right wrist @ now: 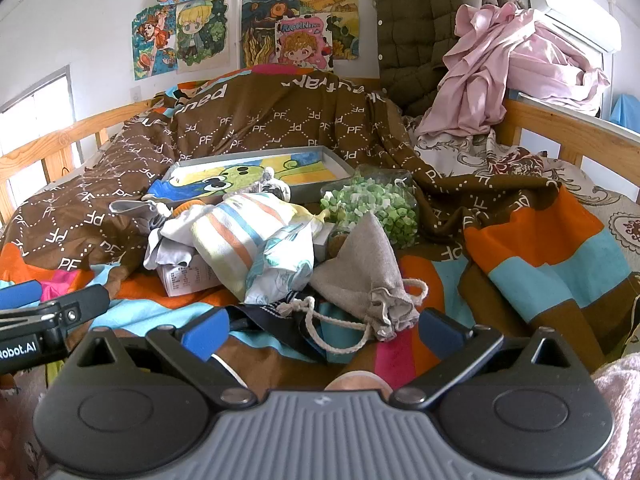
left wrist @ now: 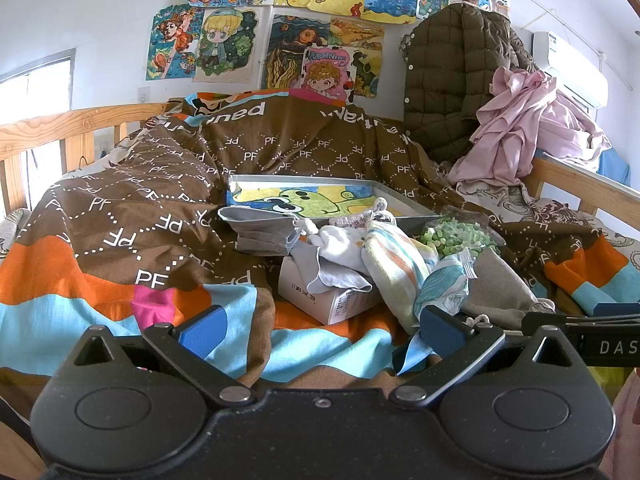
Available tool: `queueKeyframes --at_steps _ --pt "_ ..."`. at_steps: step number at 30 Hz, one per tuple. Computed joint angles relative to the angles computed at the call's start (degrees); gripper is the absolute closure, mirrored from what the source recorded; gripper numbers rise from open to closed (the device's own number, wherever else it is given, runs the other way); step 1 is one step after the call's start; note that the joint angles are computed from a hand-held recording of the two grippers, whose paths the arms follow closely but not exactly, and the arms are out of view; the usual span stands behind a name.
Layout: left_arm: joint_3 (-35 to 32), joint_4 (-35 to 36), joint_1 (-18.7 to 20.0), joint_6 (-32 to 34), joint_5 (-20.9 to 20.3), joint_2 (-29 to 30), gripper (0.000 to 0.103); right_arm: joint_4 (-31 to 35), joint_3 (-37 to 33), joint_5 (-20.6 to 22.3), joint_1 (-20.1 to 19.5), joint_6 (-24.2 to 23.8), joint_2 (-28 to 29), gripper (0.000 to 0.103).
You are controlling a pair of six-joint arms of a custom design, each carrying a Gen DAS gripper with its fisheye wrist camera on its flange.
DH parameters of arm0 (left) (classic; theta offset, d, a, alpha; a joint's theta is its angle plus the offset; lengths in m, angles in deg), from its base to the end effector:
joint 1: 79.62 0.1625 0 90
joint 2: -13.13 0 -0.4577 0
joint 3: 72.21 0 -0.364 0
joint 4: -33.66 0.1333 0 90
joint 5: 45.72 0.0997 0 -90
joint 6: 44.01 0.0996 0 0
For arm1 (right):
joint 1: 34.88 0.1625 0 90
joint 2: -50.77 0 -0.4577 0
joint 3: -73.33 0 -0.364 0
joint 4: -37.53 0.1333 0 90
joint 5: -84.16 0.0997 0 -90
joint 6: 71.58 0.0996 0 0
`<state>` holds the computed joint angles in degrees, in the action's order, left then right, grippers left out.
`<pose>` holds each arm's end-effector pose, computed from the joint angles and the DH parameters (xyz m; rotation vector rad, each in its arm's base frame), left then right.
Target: Organize soft objects
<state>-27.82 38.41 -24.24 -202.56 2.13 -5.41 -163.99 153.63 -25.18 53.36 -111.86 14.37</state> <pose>-0.2752 -0.7509 0.0259 0.6068 2.1677 -1.3429 0.0771 -0.7583 0.2381 0.4766 -2.1061 1.2100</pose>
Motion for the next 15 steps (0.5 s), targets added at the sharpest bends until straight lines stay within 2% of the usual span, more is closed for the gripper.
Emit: queueKeyframes --at_steps 15 --pt "-0.1 0.2 0.0 -0.1 0.0 0.0 0.001 -1.7 -0.7 -0.9 0.0 0.6 1.0 0.000"
